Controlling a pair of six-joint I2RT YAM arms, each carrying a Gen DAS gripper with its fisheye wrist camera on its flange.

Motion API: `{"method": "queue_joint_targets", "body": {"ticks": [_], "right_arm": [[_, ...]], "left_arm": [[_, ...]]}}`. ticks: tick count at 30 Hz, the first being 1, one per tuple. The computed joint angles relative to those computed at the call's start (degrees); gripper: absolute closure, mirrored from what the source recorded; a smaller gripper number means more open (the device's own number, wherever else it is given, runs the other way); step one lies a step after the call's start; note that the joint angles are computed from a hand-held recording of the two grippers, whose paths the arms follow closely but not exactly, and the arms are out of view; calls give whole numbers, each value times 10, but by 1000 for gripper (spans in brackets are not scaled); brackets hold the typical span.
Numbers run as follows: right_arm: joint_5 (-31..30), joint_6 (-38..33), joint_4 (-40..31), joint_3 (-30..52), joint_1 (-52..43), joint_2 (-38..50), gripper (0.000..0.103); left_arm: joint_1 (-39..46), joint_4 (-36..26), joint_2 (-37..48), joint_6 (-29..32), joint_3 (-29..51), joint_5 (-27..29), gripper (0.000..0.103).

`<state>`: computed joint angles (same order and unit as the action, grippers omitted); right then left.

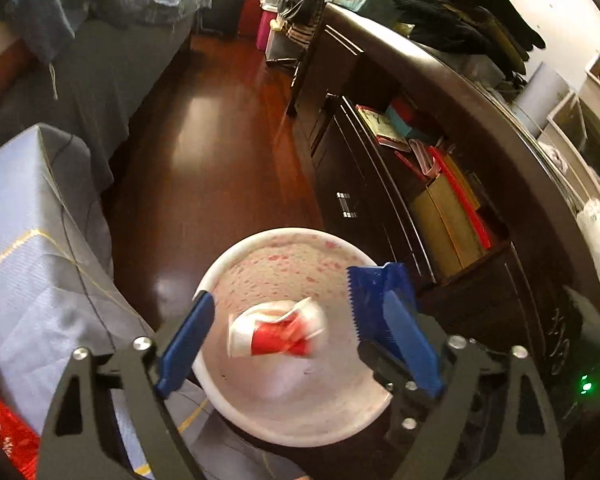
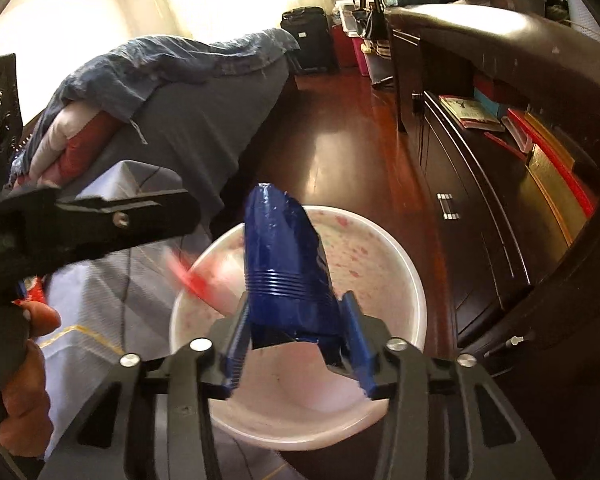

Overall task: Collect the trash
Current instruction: 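Carry cup and wrapper to the wastebasket and open both tools over it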

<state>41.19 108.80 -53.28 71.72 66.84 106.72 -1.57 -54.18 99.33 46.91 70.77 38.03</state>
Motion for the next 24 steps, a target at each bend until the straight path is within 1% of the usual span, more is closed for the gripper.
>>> {"method": "queue_joint_targets", "body": {"ticks": [4, 6, 10, 14, 16, 18, 19, 21, 23, 24], "right_arm": [[0, 8, -12, 4, 0, 6, 44], [4, 15, -24, 10, 2, 10, 39], [3, 9, -29, 19, -2, 11, 35], [6, 2, -61, 56, -3, 26, 34], [4, 7, -101, 96, 2, 41, 32], [6, 14, -146, 142, 9, 58, 27], [9, 20, -183, 182, 15, 74, 26], [23, 28, -257, 276, 30, 114, 18], [32, 25, -301, 350, 39, 146, 13], [40, 18, -323, 400, 46, 167, 12]], "left_arm": [[14, -9, 7, 4, 12, 12, 8], [23, -15, 7, 8, 20, 16, 8], [46, -34, 1, 14, 38, 24, 8], [78, -49, -16, 28, 52, 33, 8], [98, -54, -29, 37, 57, 35, 7], [123, -57, -41, 46, 62, 35, 7], [143, -58, -48, 56, 65, 39, 6], [186, -52, -62, 71, 68, 47, 4], [222, -38, -72, 79, 70, 45, 4], [237, -32, -75, 81, 72, 43, 4]]}}
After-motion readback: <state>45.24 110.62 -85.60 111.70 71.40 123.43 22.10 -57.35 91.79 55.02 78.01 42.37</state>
